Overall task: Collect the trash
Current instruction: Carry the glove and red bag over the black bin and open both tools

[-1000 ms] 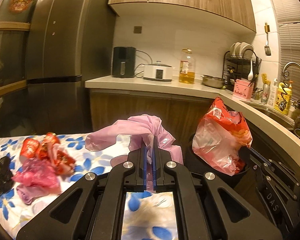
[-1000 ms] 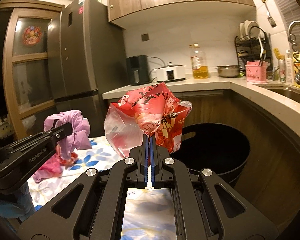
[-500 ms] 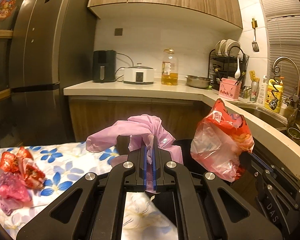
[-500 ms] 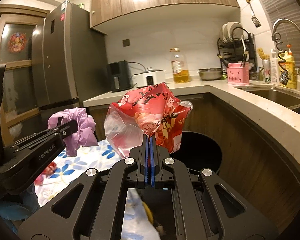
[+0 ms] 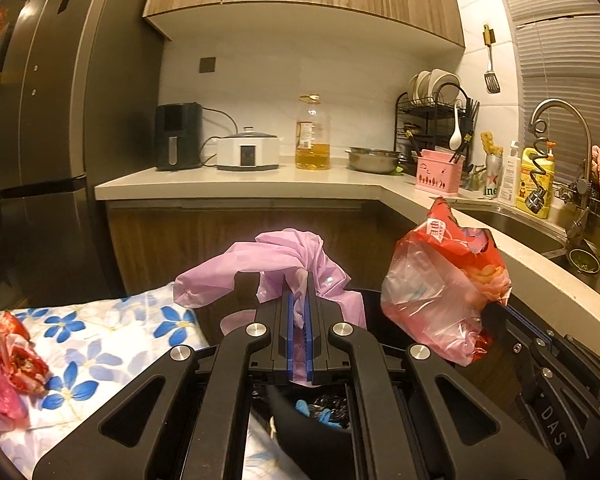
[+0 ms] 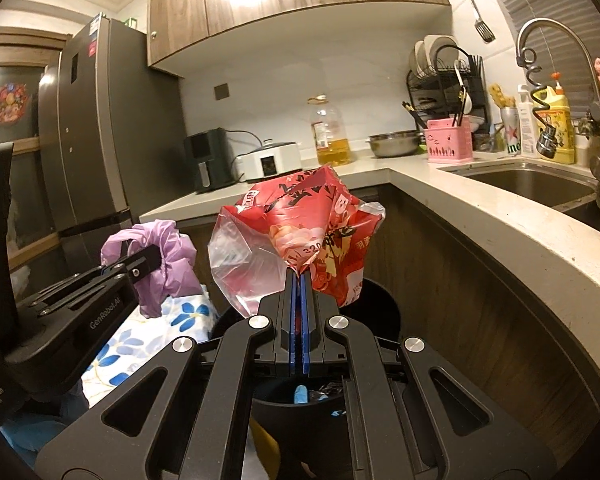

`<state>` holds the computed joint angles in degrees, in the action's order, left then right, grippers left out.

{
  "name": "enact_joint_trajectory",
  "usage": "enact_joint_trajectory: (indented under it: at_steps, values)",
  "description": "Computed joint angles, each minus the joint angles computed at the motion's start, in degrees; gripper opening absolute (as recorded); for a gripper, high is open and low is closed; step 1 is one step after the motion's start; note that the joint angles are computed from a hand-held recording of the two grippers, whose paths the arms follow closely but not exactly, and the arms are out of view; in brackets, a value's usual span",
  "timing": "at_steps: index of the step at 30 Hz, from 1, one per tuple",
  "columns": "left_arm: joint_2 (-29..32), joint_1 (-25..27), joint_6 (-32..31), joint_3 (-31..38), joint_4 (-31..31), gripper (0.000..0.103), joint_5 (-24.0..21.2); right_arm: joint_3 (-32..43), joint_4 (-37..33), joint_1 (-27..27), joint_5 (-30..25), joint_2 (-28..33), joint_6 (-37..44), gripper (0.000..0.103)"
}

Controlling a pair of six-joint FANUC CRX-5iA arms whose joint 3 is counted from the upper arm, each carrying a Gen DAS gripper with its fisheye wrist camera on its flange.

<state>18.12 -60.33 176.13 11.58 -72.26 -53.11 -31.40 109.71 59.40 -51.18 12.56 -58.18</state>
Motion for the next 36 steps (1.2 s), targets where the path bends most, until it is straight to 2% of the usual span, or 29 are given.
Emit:
enact_joint_trajectory:
  at_steps: [13, 36]
  values:
    - [3.5, 1.9, -1.8, 3.0, 2.0, 0.004, 2.6, 0.0, 2.0, -3.0, 3.4, 0.2, -2.2, 0.002]
    - [5.0, 5.0, -5.7, 3.3, 6.1, 0.004, 7.2, 1.3, 4.1, -6.9, 10.3, 1.2, -4.9, 0.005]
